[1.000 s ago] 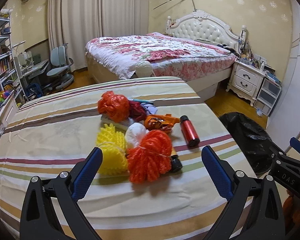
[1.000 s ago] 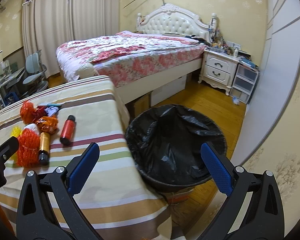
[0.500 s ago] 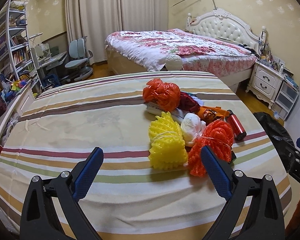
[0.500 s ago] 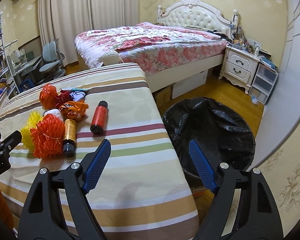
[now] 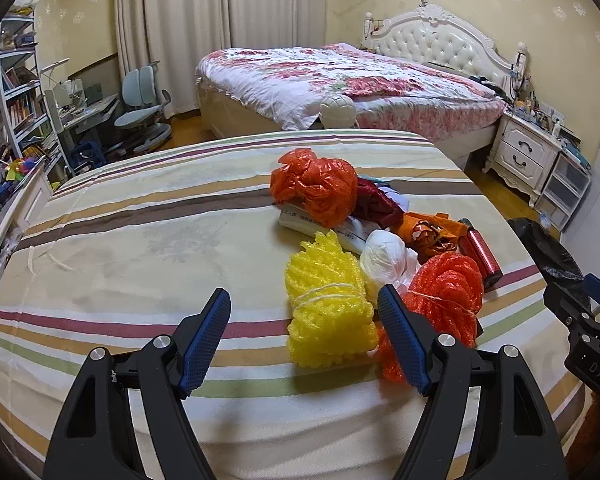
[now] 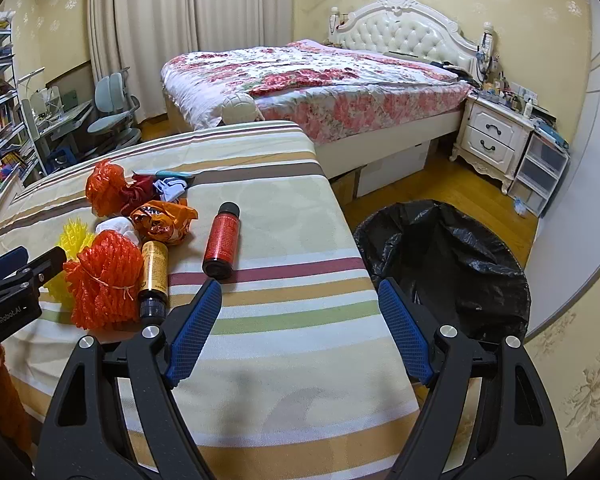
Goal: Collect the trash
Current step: 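Grasp the yellow mesh net with the left gripper while the right gripper grasps the orange mesh net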
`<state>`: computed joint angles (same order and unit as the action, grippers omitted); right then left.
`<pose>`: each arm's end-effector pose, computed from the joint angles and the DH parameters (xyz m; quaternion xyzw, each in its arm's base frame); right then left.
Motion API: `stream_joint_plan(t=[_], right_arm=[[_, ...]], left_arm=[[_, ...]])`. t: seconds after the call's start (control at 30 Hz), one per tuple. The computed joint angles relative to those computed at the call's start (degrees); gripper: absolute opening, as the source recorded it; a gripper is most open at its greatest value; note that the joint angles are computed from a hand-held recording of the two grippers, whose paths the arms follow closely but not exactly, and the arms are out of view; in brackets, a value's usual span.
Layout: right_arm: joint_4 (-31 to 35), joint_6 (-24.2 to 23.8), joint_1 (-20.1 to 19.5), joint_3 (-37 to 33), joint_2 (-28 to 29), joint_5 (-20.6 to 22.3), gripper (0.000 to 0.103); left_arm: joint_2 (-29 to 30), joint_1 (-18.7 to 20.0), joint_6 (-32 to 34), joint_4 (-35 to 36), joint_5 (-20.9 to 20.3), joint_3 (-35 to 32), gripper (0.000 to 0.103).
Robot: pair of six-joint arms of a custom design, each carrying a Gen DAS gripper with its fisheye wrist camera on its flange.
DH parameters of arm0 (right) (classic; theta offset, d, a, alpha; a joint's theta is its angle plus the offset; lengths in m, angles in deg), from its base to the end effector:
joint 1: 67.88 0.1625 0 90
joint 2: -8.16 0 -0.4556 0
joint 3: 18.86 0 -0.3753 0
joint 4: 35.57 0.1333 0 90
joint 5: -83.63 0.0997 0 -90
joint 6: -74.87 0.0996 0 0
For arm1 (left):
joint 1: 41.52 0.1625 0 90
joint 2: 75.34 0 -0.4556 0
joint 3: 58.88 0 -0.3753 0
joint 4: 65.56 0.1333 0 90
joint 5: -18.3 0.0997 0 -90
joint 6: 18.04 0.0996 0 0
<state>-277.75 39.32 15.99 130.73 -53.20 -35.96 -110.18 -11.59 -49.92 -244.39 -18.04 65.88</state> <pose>0.0461 -0.3585 0.2388 0.0775 -0.8276 0.4014 0.3846 -0.3034 -0.4211 -0.0134 0.2215 0.8644 -0.3186 0.3198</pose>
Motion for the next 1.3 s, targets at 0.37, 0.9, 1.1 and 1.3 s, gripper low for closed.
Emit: stream_joint_plan(t=[0.37,0.9,1.1,1.3], right_arm=[[-0.42,-0.3,0.37,-0.06,1.35,0.31,0.079],[0.29,-1.74,8.14,-0.29,5.83,-0.51,0.079],[2.12,-2.08,11.14,-1.8,8.67,-1.01,0.079],[5.13,-1.07,11.38,-3.76,10.26,-1.99,0.072]], left_arm=[[-0.32,2.21,2.73,-5.35,-6.46,1.5,0.043],[-6.62,-0.92,-3.93,-2.76,1.37,10.04,0.042],[-9.27,-1.17,-7.39,-0.63,5.16,12.86,0.042],[-9.97,-0.21,-8.15,-1.9,4.86,13.93,0.042]])
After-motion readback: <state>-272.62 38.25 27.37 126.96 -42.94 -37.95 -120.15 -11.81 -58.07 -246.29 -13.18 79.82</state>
